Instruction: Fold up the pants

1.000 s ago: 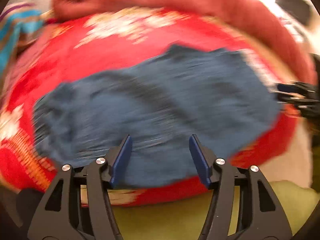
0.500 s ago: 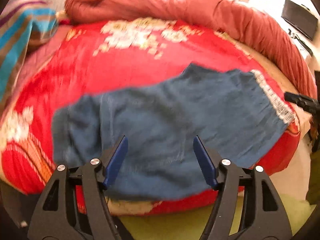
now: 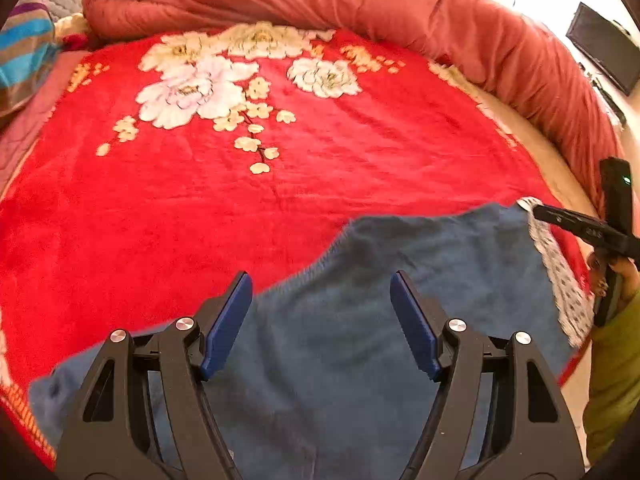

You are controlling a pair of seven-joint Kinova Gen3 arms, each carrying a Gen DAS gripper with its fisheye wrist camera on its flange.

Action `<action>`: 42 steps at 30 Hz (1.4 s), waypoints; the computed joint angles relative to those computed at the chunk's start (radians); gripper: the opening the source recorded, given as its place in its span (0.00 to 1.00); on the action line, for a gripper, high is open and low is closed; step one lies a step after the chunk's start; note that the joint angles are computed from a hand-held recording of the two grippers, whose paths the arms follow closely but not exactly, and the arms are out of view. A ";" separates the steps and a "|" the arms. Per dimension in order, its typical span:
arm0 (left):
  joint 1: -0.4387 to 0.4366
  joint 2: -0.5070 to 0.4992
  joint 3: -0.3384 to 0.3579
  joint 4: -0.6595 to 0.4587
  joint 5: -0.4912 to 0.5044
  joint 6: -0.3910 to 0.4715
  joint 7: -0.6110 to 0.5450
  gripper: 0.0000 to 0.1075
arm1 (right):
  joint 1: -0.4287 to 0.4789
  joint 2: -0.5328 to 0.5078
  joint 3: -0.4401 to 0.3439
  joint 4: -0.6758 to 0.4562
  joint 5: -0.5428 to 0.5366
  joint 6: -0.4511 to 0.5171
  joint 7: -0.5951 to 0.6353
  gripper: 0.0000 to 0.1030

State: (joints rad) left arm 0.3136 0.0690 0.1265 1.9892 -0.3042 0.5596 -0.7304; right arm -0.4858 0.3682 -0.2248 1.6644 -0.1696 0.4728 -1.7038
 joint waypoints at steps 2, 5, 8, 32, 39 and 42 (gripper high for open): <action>-0.018 0.036 -0.006 -0.008 0.032 -0.028 -0.033 0.59 | 0.025 0.022 -0.023 -0.014 -0.014 0.003 0.024 0.38; -0.023 0.079 -0.024 -0.006 0.060 -0.074 -0.046 0.64 | 0.087 0.044 -0.088 -0.018 -0.041 -0.005 0.062 0.38; 0.037 0.103 -0.062 -0.007 0.012 -0.092 0.010 0.64 | 0.086 0.050 -0.082 -0.020 -0.079 -0.006 0.114 0.36; 0.124 0.028 0.008 0.038 -0.403 0.013 0.447 0.41 | -0.163 -0.077 0.063 0.064 0.602 -0.013 -0.508 0.44; 0.248 -0.130 0.058 0.142 -0.479 0.273 0.666 0.61 | -0.426 -0.233 0.205 0.207 0.855 -0.019 -0.791 0.63; 0.253 -0.148 0.135 0.158 -0.431 0.331 0.681 0.70 | -0.449 -0.233 0.126 0.225 0.928 -0.007 -0.857 0.69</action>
State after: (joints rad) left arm 0.5663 -0.0785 0.2614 2.1473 -0.7351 0.8902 -0.0494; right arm -0.9346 0.1352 -0.0991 1.8893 0.7581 0.4653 -2.5607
